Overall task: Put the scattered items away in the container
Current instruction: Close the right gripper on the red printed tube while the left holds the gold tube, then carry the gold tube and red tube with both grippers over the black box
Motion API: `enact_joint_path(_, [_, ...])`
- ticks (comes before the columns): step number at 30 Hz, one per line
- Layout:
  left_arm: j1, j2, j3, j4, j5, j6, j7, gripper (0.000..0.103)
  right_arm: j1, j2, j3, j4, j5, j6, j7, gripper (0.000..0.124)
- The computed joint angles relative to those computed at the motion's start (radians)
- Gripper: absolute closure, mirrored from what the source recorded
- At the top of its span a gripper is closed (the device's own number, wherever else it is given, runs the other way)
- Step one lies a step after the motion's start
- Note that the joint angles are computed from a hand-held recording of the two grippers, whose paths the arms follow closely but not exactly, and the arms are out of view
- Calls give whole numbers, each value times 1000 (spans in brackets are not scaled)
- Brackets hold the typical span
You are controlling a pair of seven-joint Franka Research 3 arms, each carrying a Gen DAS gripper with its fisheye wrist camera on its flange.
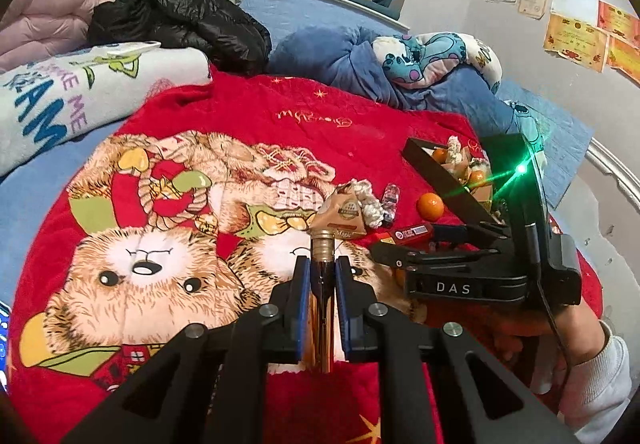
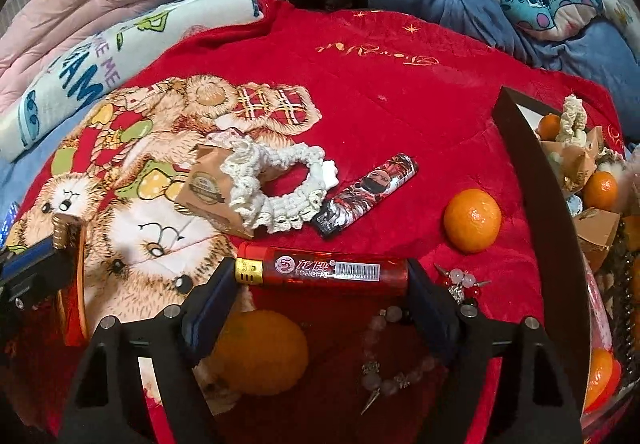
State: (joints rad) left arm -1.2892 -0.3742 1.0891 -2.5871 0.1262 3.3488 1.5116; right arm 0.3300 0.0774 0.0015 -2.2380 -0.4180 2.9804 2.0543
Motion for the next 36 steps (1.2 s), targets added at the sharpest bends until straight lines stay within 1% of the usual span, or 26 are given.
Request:
enact_joint_path(1, [24, -2, -25, -3, 1, -3, -2, 90, 4, -3, -3, -2, -15, 3, 18, 44])
enact_joint_path(2, [64, -3, -67, -8, 3, -5, -5, 90, 10, -13, -12, -7, -58, 4, 57, 44])
enact_joint_path(3, [89, -4, -94, -10, 6, -8, -10, 90, 10, -23, -17, -11, -99, 6, 93, 44])
enact_joint_path(6, [179, -10, -192, -17, 14, -19, -25, 90, -11, -52, -1, -30, -108, 29, 111, 44])
enact_joint_path(8, [238, -14, -263, -20, 18, -26, -38, 90, -30, -74, 4, -33, -214, 33, 204, 44])
enact_joint_path(9, [261, -16, -294, -20, 20, -31, -43, 90, -42, -86, 13, -39, -224, 41, 216, 44])
enact_joint_path(11, [300, -19, -346, -20, 20, -34, -55, 90, -67, -106, 28, -55, -199, 64, 199, 44])
enact_joint_path(13, [324, -29, -387, -18, 21, -40, -65, 90, -98, -123, 49, -62, -224, 72, 223, 44])
enact_joint_path(14, [343, -30, -414, -16, 21, -44, -70, 90, -110, -140, 54, -75, -206, 88, 209, 44])
enact_joint_path(15, [374, -29, -453, -16, 20, -46, -77, 90, -110, -153, 52, -89, -148, 103, 160, 44])
enact_joint_path(17, [416, -33, -508, -14, 15, -55, -94, 90, -107, -179, 42, -115, -49, 129, 80, 44])
enact_joint_path(19, [434, -38, -540, -14, 6, -56, -109, 90, -112, -215, 33, -142, 12, 144, 30, 44])
enact_joint_path(21, [453, -38, -577, -7, 2, -67, -121, 90, -135, -246, 44, -163, 43, 148, 13, 44])
enact_joint_path(22, [462, -34, -596, -1, -3, -69, -127, 90, -142, -275, 38, -184, 65, 153, -5, 44])
enact_joint_path(25, [441, -27, -617, 19, -17, -84, -130, 90, -213, -355, 69, -242, 77, 153, -15, 44])
enact_joint_path(27, [447, -27, -663, 28, -24, -91, -126, 90, -247, -419, 69, -290, 96, 148, -33, 44])
enact_joint_path(29, [408, -31, -668, 41, -33, -100, -115, 90, -270, -486, 56, -339, 123, 139, -55, 44])
enact_joint_path(30, [379, -31, -670, 56, -45, -125, -110, 90, -283, -519, 48, -364, 134, 140, -67, 44])
enact_joint_path(33, [339, -23, -693, 77, -79, -138, -75, 90, -323, -621, 28, -434, 170, 130, -99, 44])
enact_joint_path(36, [275, -7, -689, 106, -117, -151, -29, 90, -331, -695, -12, -481, 208, 118, -150, 44])
